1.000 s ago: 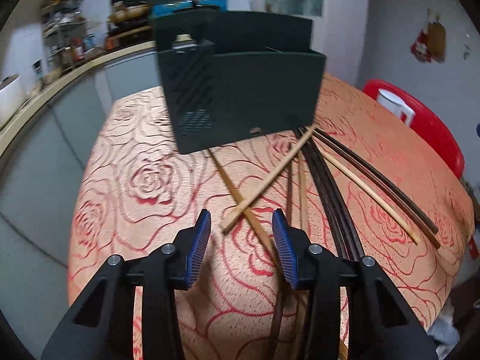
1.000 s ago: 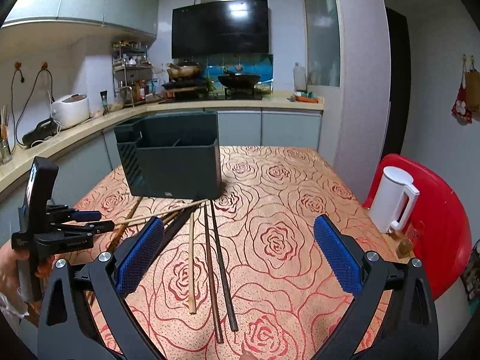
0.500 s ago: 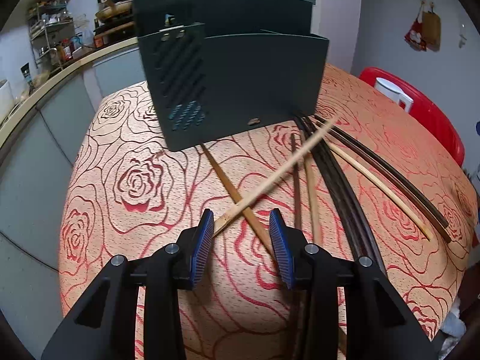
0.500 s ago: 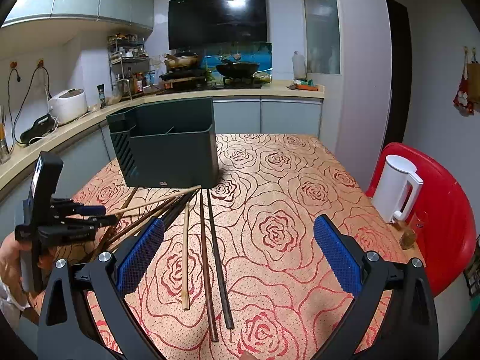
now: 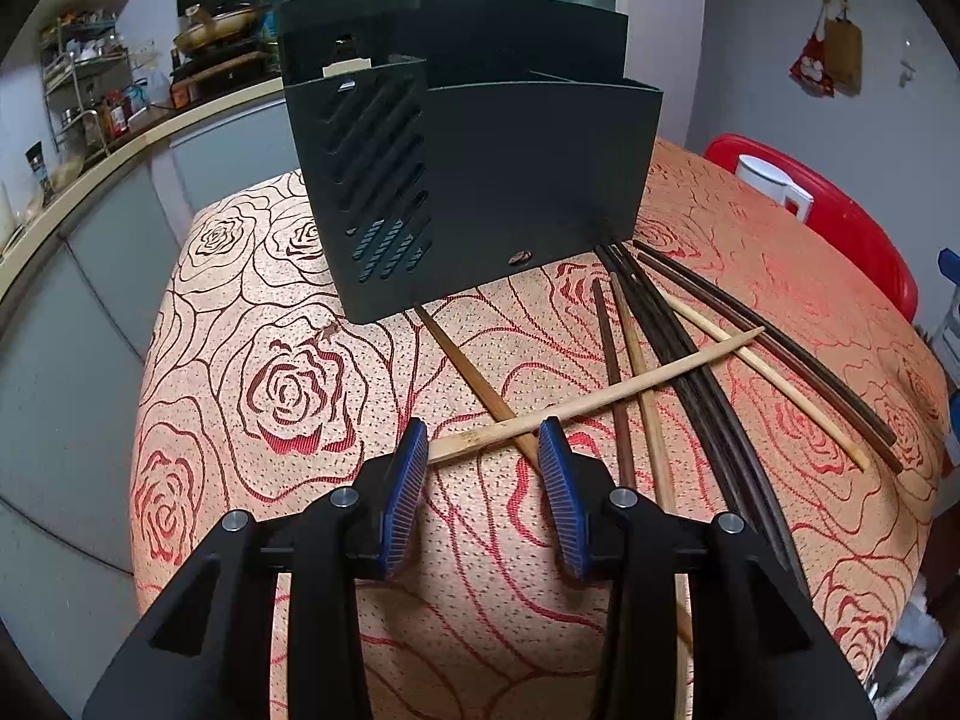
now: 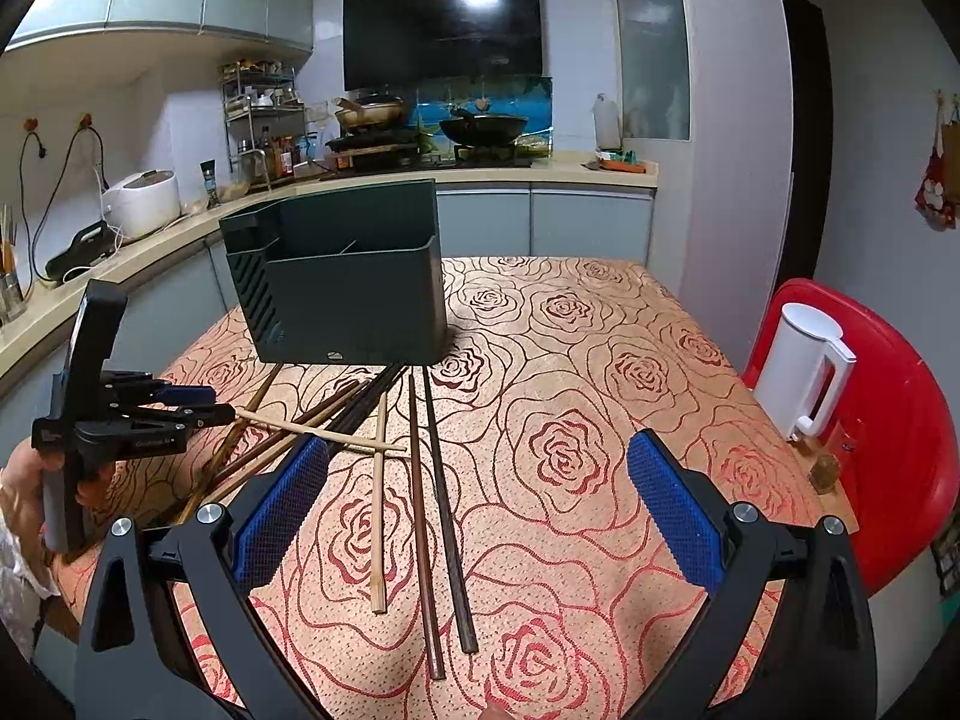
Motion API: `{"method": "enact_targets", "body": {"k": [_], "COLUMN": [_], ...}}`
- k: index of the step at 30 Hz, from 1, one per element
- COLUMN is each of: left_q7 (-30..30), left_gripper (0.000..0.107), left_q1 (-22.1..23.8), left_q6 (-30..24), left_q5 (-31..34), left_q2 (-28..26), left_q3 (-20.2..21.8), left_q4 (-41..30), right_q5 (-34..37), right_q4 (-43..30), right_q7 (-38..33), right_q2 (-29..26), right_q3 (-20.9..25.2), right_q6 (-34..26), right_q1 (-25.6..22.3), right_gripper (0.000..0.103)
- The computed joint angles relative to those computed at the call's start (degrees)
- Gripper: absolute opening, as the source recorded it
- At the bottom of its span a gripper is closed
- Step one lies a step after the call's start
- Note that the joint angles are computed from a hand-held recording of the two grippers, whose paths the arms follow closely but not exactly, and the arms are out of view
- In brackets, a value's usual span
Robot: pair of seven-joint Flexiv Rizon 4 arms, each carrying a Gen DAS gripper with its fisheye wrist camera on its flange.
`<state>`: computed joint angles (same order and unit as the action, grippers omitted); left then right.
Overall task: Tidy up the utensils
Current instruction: 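Lower the left tool toward the scattered wooden chopsticks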
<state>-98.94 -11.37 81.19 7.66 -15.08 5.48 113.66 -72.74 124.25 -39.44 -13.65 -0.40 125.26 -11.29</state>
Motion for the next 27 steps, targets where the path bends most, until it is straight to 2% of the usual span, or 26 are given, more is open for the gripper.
{"method": "enact_targets", "body": {"k": [6, 13, 19, 20, 22, 27], "left_q7": [5.89, 27.13, 42.11, 43.07, 43.08, 46.56], "left_gripper": [0.038, 0.039, 0.039, 0.039, 0.038, 0.038], "left_q1": [3.01, 13.86, 19.27, 18.66, 15.55, 11.66], "left_q6": [1.86, 4.4, 8.99, 9.2, 8.64, 8.65], "left_q5": [-3.39, -23.9, -39.76, -40.43, -39.26, -41.67], "left_q2": [-0.07, 0.14, 2.27, 2.46, 2.83, 3.82], "left_q3": [-2.66, -17.43, -28.78, -28.61, -25.49, -23.07], "left_q4": [0.96, 6.43, 11.86, 12.15, 12.15, 13.35], "right_q5": [-0.26, -0.45, -0.91, -1.13, -1.5, -2.03], "right_q4": [-0.04, 0.12, -0.12, -0.21, -0.34, -0.56], "right_q7": [0.06, 0.06, 0.86, 1.07, 1.47, 2.13], "right_q2": [-0.16, -0.12, -0.26, -0.28, -0.33, -0.47], "right_q3": [-0.03, -0.05, -0.16, -0.2, -0.29, -0.57], "right_q6": [0.3, 0.33, 0.56, 0.61, 0.79, 1.37], "right_q1": [0.04, 0.18, 0.08, 0.06, 0.01, -0.05], "right_gripper": [0.097, 0.097, 0.097, 0.097, 0.097, 0.097]}}
